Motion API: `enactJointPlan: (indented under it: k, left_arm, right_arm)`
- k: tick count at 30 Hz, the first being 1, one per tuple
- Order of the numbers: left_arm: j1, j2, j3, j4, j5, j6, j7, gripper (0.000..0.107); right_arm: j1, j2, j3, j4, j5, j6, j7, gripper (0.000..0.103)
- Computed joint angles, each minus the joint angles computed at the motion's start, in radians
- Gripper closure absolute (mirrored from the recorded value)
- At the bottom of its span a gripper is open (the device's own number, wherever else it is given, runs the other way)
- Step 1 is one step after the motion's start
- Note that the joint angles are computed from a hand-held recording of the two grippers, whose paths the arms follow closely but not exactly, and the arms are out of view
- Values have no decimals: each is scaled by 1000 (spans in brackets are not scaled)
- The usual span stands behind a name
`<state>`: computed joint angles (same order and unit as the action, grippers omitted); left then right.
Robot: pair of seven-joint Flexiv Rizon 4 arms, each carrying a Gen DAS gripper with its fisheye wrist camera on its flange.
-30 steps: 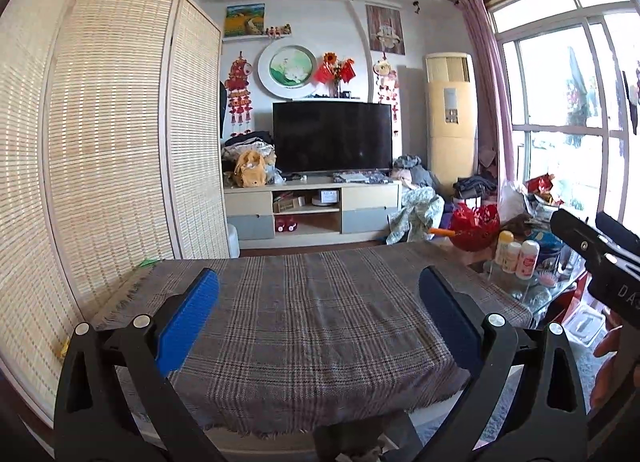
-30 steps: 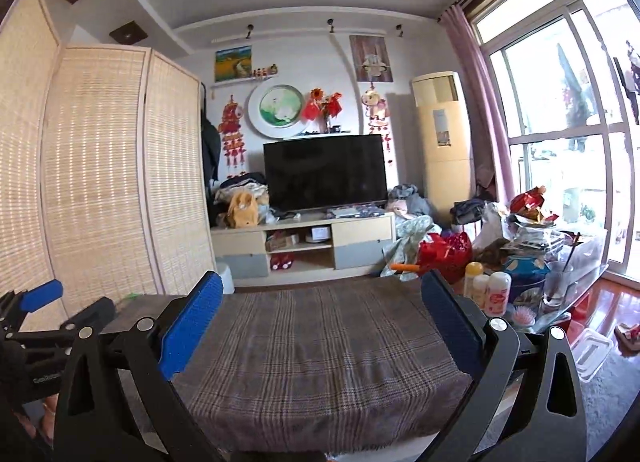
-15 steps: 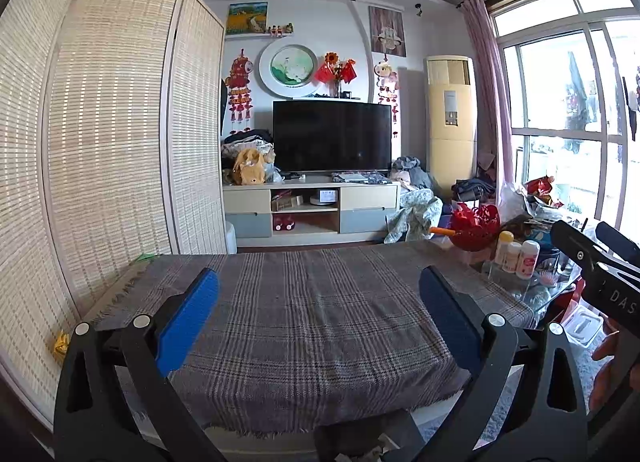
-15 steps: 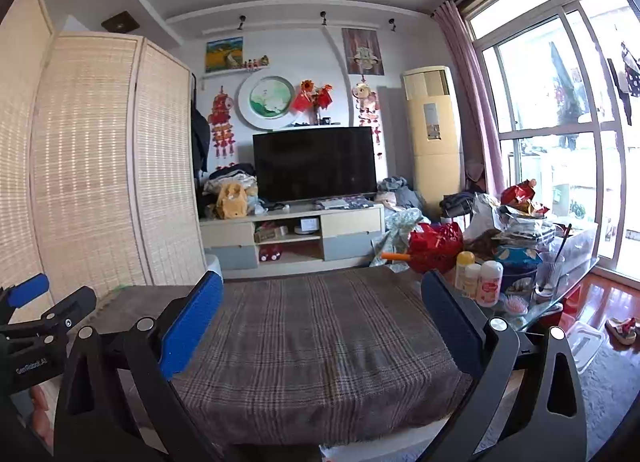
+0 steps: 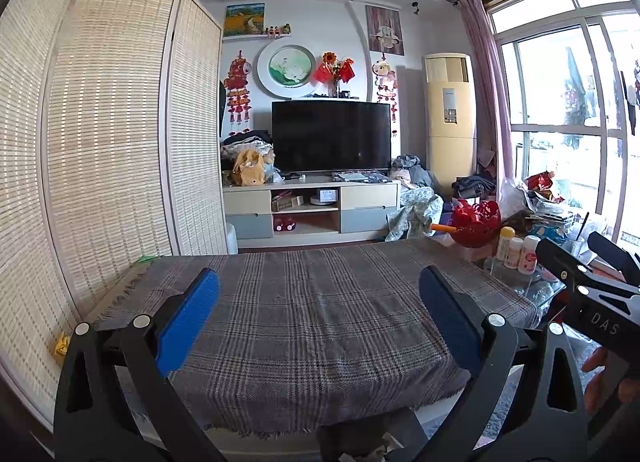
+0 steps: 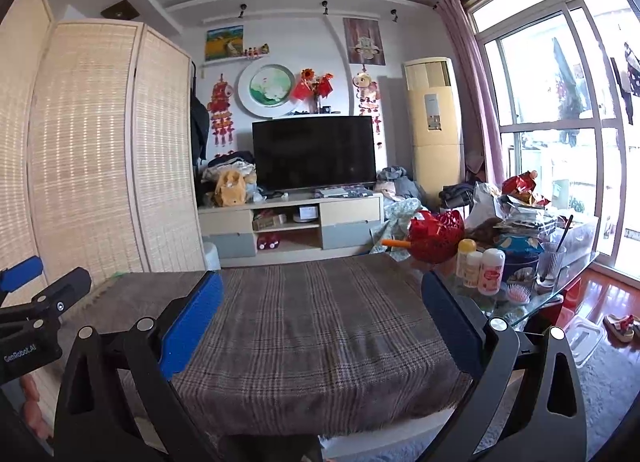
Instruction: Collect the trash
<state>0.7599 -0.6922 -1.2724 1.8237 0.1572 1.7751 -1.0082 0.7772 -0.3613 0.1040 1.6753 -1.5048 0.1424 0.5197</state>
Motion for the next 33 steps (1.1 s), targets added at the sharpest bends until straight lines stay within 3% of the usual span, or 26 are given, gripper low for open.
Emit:
enactJointPlan:
  k: [33]
  left_arm:
    - [-12, 6, 10, 1, -10, 0, 6, 12]
  right_arm:
    - [-3, -5, -2, 0, 6, 10, 14, 3]
